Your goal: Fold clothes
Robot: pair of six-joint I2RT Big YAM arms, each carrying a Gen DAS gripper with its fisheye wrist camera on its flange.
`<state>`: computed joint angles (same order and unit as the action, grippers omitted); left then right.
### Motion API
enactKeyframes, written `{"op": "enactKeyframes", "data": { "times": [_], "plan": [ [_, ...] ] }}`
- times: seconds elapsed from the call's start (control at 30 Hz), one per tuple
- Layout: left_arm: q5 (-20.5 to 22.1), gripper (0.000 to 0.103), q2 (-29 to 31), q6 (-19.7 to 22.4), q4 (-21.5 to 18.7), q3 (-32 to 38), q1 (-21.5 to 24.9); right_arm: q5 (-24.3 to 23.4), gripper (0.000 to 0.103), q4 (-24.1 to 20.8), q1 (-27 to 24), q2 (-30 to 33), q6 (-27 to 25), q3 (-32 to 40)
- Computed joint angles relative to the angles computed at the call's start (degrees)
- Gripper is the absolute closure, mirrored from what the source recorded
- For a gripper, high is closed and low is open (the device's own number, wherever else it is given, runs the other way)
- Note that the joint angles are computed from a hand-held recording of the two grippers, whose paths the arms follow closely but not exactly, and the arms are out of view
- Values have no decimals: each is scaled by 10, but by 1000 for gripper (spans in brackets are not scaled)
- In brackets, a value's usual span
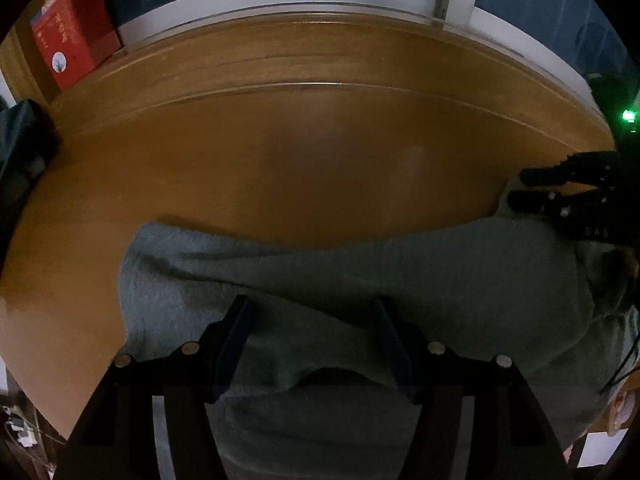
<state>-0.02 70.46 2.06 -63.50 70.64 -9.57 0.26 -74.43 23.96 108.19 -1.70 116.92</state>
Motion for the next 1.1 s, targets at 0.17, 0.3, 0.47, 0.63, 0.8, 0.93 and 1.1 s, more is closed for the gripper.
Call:
{"op": "enactKeyframes", "data": {
  "times": [0.17, 0.3, 0.47, 0.63, 0.8, 0.93, 1.1],
  "plan": [
    [-32, 42, 1, -5, 14, -8, -20, 22, 94, 118, -11, -105, 90, -102],
    [-55, 40, 3, -11, 19, -11, -36, 72, 95, 193, -41, -238, 162, -200],
    [-52, 38, 4, -20, 13, -6, -36, 234, 98, 193, -84, -419, 225, -297],
    [-63, 31, 4, -38, 9, -7, -41, 327, 98, 153, -124, -539, 276, -355],
    [-59, 31, 11, -64, -7, 5, -43, 304, 98, 113, -94, -558, 309, -400],
    [-46, 32, 9, -84, -17, 18, -56, 129, 96, 169, -40, -518, 296, -432],
    [-39, 32, 11, -114, -16, 35, -83, 49, 92, 99, 50, -372, 135, -354]
  ]
}}
